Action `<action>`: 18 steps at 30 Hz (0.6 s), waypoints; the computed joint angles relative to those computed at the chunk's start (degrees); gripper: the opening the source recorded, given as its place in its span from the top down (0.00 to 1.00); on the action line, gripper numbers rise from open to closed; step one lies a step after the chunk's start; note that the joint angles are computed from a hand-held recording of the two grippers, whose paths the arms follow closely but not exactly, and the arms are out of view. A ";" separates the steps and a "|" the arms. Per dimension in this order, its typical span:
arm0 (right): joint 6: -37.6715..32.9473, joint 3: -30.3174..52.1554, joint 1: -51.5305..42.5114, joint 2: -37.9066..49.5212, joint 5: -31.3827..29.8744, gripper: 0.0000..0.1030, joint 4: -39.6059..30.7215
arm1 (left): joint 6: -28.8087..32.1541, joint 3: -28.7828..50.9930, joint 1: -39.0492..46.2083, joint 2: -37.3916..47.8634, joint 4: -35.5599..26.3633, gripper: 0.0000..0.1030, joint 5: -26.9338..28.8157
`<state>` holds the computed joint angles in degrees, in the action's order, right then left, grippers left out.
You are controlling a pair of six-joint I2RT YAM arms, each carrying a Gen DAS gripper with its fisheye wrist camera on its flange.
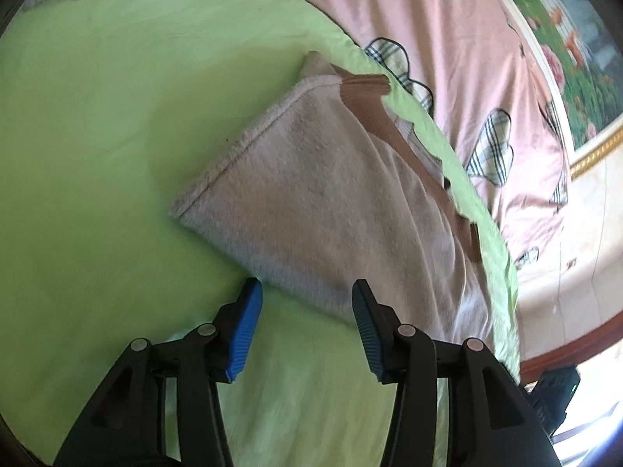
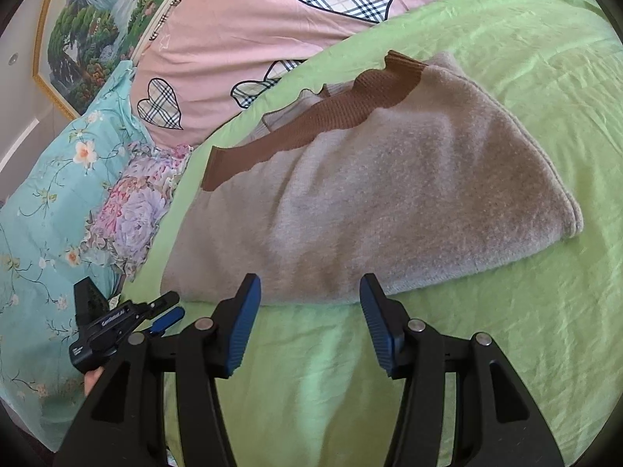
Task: Fold small clothes
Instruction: 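Release the hem and open both grippers above the folded sweater, then grasp the folded sweater edge with the left gripper while the right gripper pinches the other edge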
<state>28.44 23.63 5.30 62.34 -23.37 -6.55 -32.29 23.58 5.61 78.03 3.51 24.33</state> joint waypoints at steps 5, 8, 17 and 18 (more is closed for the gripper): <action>0.58 0.67 0.68 0.94 -0.32 0.47 0.78 | -2.82 3.09 0.37 6.54 5.32 0.53 -1.62; 0.32 1.80 0.69 2.23 -0.99 0.47 1.16 | -3.49 7.22 -0.34 11.37 6.48 0.58 -4.22; -6.19 12.63 -5.44 13.43 -6.90 0.47 -1.28 | 3.59 18.00 -7.01 12.48 -0.54 0.92 -13.56; -7.59 15.31 -6.54 15.75 -7.63 0.47 -2.81 | 5.30 18.75 -9.02 11.14 -1.09 0.93 -14.73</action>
